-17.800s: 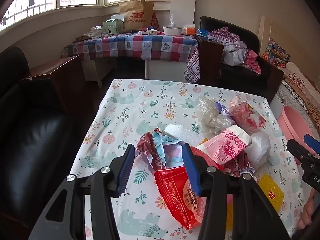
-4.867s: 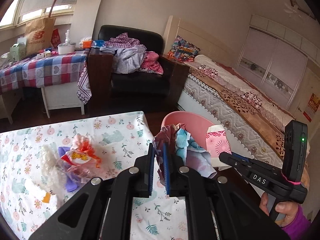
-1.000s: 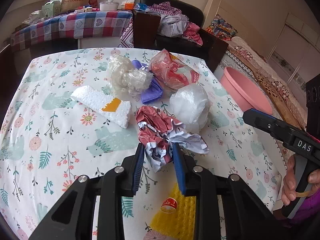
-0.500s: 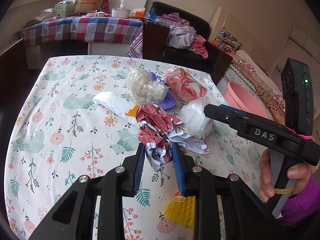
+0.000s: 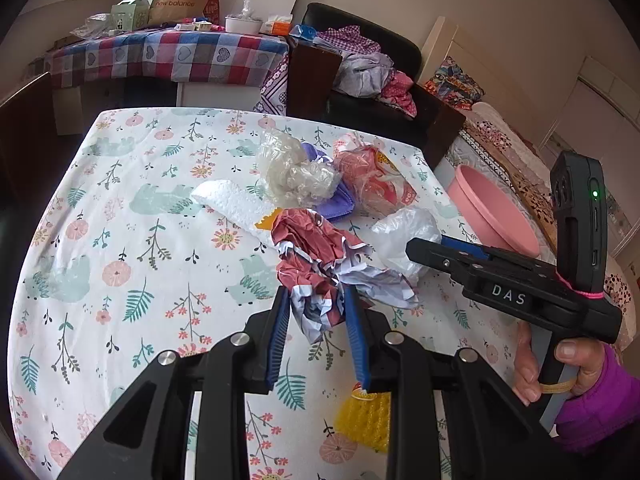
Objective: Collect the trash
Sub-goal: 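Close the right tool on the white plastic bag, then carry the wrapper and white bag with both tools over the pink bucket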
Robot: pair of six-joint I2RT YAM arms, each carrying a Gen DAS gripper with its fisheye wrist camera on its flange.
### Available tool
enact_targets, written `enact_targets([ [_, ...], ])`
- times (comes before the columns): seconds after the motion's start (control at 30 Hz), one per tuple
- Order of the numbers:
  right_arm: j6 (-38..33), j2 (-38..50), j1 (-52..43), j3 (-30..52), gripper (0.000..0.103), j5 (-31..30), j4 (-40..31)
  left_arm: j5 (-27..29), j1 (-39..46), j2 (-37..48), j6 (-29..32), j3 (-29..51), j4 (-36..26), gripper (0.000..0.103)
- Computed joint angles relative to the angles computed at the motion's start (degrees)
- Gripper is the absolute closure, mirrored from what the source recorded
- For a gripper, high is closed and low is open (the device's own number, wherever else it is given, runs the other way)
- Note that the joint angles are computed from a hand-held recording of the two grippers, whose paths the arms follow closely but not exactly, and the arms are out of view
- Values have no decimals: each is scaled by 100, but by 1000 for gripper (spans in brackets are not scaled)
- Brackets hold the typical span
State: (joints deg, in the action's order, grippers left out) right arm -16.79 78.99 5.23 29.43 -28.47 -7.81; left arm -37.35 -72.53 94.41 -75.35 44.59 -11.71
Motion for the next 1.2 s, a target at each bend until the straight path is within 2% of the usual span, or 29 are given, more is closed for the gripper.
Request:
enact_targets([
  [0.43,-922,-1127,-1210,-246,68,-785,-942,-170,-97,100,48,348,-275,76],
  [0.63,-1346,-1412,-1921,-194,68,-1144,-1330,-233,-114,220,299,704,-382,76],
  [0.9,-1692,-1172,-2794,7,68,-1509,-1472,-148,31,469,964,1259,-339,76],
  [1.2,-1652,-618,-3513,355,68,-1684,-1255,126,293,1061,2030,2287,-211,76],
])
